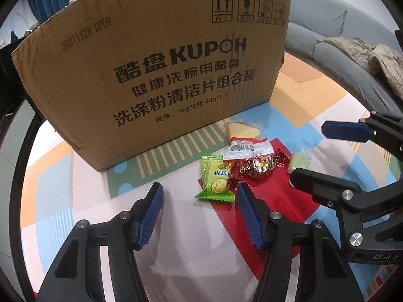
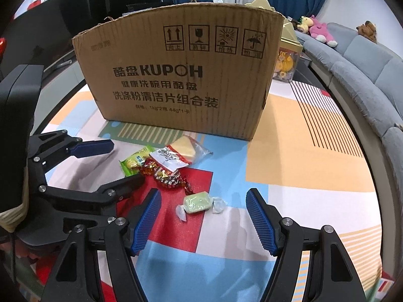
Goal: Organize snacks
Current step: 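Grasp the yellow-green candy packet with the left gripper while the right grasps the pale green candy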
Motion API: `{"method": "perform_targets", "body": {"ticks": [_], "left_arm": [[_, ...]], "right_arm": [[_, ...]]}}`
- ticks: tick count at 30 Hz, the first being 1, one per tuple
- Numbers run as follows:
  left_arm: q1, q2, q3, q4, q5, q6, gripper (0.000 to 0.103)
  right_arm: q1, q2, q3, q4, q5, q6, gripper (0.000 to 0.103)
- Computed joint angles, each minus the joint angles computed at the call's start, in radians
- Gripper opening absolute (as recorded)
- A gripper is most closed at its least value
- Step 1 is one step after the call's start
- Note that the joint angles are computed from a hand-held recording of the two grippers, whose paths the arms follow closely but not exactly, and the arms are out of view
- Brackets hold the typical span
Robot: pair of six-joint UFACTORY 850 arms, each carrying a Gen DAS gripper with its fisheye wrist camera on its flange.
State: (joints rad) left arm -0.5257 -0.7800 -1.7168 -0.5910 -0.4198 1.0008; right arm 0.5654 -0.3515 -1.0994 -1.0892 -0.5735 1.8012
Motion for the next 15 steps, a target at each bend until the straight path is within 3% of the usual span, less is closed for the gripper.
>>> {"method": "perform_targets", "body": {"ticks": [7, 15], "left_arm": [[-0.002, -0.018, -0.027, -0.036, -0.016, 0.022, 0.049], [0.002, -0.015, -0.019, -0.109, -0.037, 0.088, 0.031]], "right_arm": [[-0.008, -0.001, 0.009, 0.008, 0.035, 0.0, 0.061], [-0.019, 0.006, 0.029, 0.015, 0.065, 0.004, 0.061]]}}
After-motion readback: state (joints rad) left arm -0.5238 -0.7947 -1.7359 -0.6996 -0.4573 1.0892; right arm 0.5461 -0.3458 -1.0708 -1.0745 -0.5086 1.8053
